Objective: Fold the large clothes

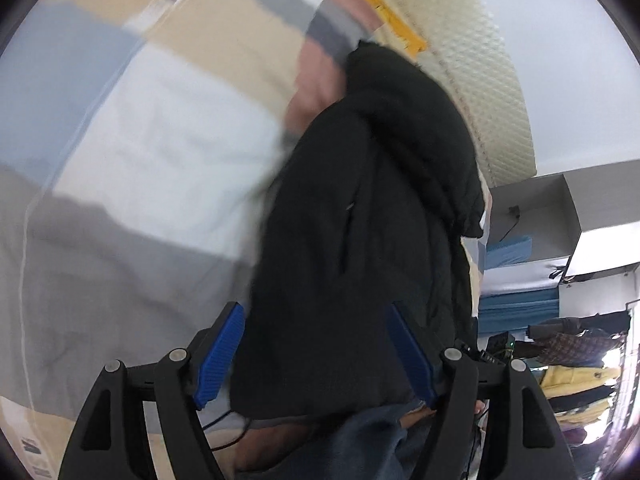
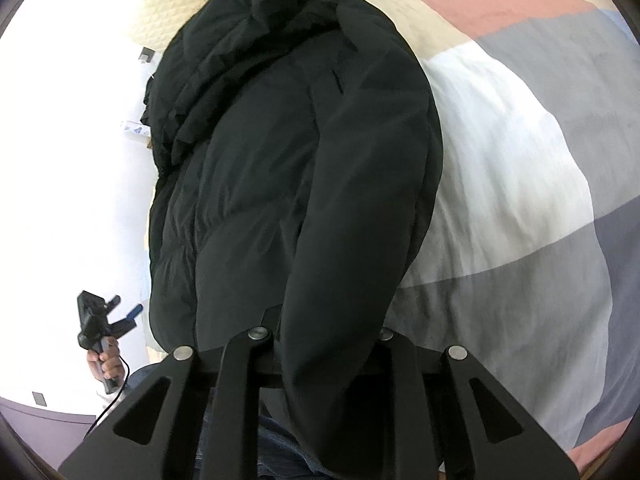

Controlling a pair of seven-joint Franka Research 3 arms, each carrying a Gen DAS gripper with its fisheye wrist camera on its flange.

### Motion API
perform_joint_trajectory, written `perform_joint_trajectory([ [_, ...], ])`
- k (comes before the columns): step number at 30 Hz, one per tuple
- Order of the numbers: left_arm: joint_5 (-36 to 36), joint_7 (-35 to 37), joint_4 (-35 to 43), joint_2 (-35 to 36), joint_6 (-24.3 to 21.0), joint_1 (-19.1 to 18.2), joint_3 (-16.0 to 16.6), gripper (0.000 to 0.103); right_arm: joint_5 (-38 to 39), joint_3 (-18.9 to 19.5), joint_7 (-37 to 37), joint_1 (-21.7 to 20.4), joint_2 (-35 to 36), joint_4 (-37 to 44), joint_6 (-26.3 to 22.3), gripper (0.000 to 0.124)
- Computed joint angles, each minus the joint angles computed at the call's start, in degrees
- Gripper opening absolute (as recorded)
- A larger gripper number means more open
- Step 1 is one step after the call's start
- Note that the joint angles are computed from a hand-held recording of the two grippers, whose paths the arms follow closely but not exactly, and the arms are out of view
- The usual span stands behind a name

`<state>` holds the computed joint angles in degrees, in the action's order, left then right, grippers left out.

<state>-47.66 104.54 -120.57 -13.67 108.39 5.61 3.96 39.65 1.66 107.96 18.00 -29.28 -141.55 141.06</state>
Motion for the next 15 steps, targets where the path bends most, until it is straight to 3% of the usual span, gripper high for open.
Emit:
perform_joint_trajectory([
  [4,-0.7,2.0,-0.6,1.8,-1.8,0.1,0.0,0.073,-1.1,0.4,1.0,-0.4,0.3,0.5,-0.7,0.021],
  [11,4.0,1.7,-0.7,4.2,-3.2,0.3,-2.1,0.073,0.2,-0.5,2.5,-0.8,1.1,0.1,-2.5,0.026],
  [15,-0.4,5.0,-0.5,4.6,-5.6,0.0,-1.7,0.072,-0.7,0.0,2.8,-1.1,1.2,0.4,-3.1,0.026],
])
